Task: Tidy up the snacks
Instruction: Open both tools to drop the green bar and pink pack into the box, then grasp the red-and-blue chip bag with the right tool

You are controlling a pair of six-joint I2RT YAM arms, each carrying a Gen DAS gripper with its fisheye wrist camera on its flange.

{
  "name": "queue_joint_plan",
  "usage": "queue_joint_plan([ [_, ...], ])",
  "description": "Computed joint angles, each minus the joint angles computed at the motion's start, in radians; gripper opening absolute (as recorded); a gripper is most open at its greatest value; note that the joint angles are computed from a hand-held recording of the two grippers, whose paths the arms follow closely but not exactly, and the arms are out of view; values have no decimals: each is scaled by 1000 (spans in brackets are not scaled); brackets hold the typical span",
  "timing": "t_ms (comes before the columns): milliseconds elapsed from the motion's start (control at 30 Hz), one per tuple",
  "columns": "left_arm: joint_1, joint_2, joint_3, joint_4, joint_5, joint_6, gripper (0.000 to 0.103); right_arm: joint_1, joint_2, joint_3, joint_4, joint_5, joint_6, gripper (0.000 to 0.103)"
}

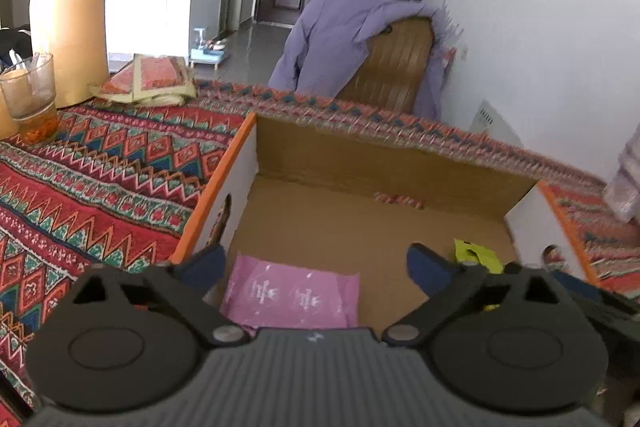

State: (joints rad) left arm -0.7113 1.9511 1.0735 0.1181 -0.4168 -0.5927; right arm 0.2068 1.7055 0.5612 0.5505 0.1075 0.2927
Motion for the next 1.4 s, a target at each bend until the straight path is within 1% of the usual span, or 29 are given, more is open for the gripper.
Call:
queue_joint_plan([
  [133,-11,-50,-21,-6,-17,4,103,13,-45,-16,-5,35,-8,84],
  [167,-14,-63,-22,-16,-23,4,103,12,-63,-20,-14,36,-8,89],
  [233,-21,-87,-30,-32,-36,5,103,15,-105,-31,-32,40,-12,95],
  [300,-28,-117,-43,-43,-49,8,103,23,-147,-39,-57,47,-14,103],
  [533,-53,-257,-145,-82,-81,-2,103,81,-363,-136,-159,88,-39,103],
  [633,-78,-329,-210,-92,-102,-5,103,122,-488,-192,-225,114,-36,103],
  [767,-129,-432,-311,-102,-136,-19,103,194,-694,-273,-343,155,-5,103],
  [867,-170,-502,-381,-117,-160,-44,103,275,-872,-325,-464,209,37,103],
  [967,-211,-566,-442,-142,-187,-73,103,377,-1028,-357,-600,287,94,103],
  [1067,-257,-628,-496,-181,-217,-108,103,495,-1161,-380,-736,368,171,103],
  [1133,-294,-674,-538,-201,-239,-139,103,605,-1243,-390,-837,444,246,103],
  [1200,-335,-712,-579,-224,-260,-174,103,687,-1270,-397,-887,503,304,103],
  [1233,-350,-725,-594,-234,-266,-188,103,753,-1278,-398,-923,552,355,103],
  [1333,-401,-762,-645,-270,-288,-245,103,885,-1286,-398,-1001,642,470,103],
  [1400,-438,-800,-690,-288,-299,-292,103,981,-1276,-400,-1053,703,569,103],
])
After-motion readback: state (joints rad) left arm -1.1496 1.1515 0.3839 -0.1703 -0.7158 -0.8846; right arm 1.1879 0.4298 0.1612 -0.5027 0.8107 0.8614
